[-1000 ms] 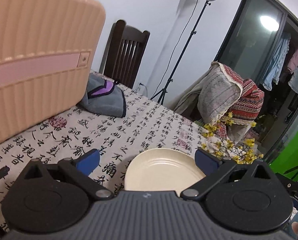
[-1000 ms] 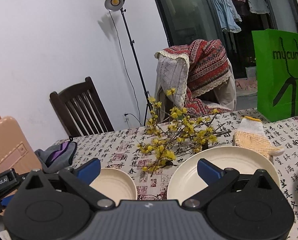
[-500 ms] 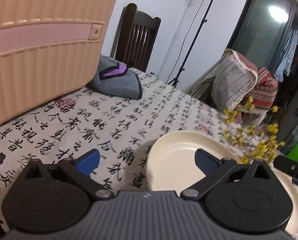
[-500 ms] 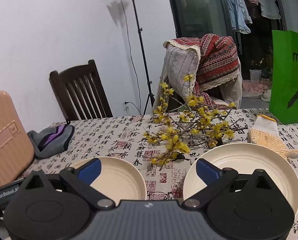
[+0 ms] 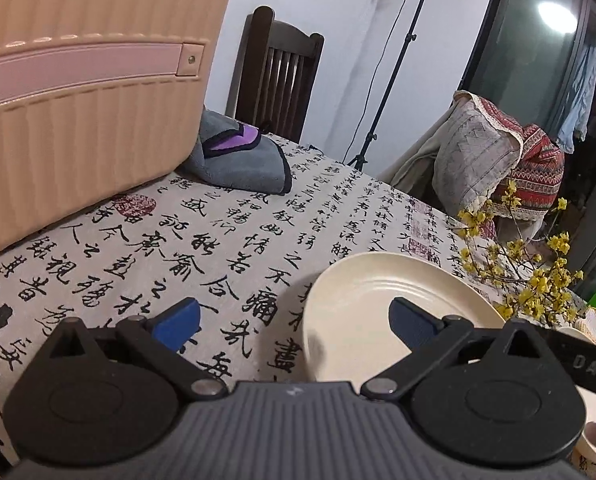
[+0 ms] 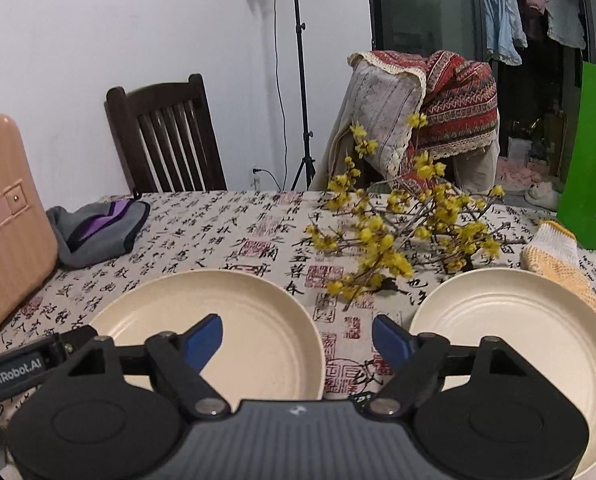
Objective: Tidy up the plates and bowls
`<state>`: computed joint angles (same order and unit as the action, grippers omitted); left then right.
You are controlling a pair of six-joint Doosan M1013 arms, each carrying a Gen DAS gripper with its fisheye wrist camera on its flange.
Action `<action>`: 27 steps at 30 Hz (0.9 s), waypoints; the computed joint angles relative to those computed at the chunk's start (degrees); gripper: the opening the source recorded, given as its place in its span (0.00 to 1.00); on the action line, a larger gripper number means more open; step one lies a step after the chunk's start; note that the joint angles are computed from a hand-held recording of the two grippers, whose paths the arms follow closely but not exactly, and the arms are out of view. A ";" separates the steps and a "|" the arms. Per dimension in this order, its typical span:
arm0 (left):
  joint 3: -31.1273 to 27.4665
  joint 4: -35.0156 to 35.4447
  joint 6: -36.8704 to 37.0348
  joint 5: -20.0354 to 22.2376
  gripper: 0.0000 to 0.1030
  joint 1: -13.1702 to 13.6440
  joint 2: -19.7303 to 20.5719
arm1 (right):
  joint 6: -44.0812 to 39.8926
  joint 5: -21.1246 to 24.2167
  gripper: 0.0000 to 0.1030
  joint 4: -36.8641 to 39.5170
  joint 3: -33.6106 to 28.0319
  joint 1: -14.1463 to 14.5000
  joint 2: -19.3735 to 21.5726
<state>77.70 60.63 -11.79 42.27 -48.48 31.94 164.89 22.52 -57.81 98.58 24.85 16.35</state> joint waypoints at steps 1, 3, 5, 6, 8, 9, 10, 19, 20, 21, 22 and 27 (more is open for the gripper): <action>-0.08 -0.27 0.28 -0.01 1.00 0.04 0.06 | -0.19 0.30 0.77 0.01 -0.12 0.10 0.17; -0.15 -0.43 0.63 -0.21 0.98 0.11 0.14 | -0.56 0.70 0.76 0.05 -0.35 0.21 0.46; -0.19 -0.67 1.06 -0.46 0.97 0.15 0.16 | -1.15 1.35 0.73 0.62 -0.73 0.32 0.80; -0.21 -0.83 1.31 -0.63 0.97 0.17 0.16 | -1.73 1.62 0.71 1.42 -0.93 0.29 0.96; -0.35 -1.42 2.11 -0.76 0.95 0.23 0.24 | -2.85 2.23 0.67 3.09 -1.33 0.29 1.27; -0.41 -1.84 2.56 -0.92 0.93 0.27 0.27 | -3.32 2.51 0.65 3.65 -1.50 0.27 1.43; -0.41 -2.33 2.99 -1.28 0.90 0.36 0.26 | -3.75 2.86 0.65 4.04 -1.65 0.29 1.57; -0.40 -5.03 5.27 -3.37 0.76 0.87 0.29 | -6.82 3.35 0.52 9.07 -1.96 -0.63 2.11; -0.45 -5.35 5.67 -3.44 0.76 0.88 0.31 | -7.81 3.24 0.51 10.19 -2.00 -0.76 2.16; -0.53 -5.66 6.09 -3.49 0.74 0.90 0.36 | -8.23 3.24 0.51 10.64 -2.00 -0.82 2.20; -0.61 -5.97 6.46 -3.51 0.72 0.92 0.42 | -8.23 3.14 0.51 10.63 -1.93 -0.81 2.20; -0.67 -6.71 8.04 -4.74 0.59 1.07 0.50 | -11.15 2.61 0.44 13.17 -1.95 -0.91 2.40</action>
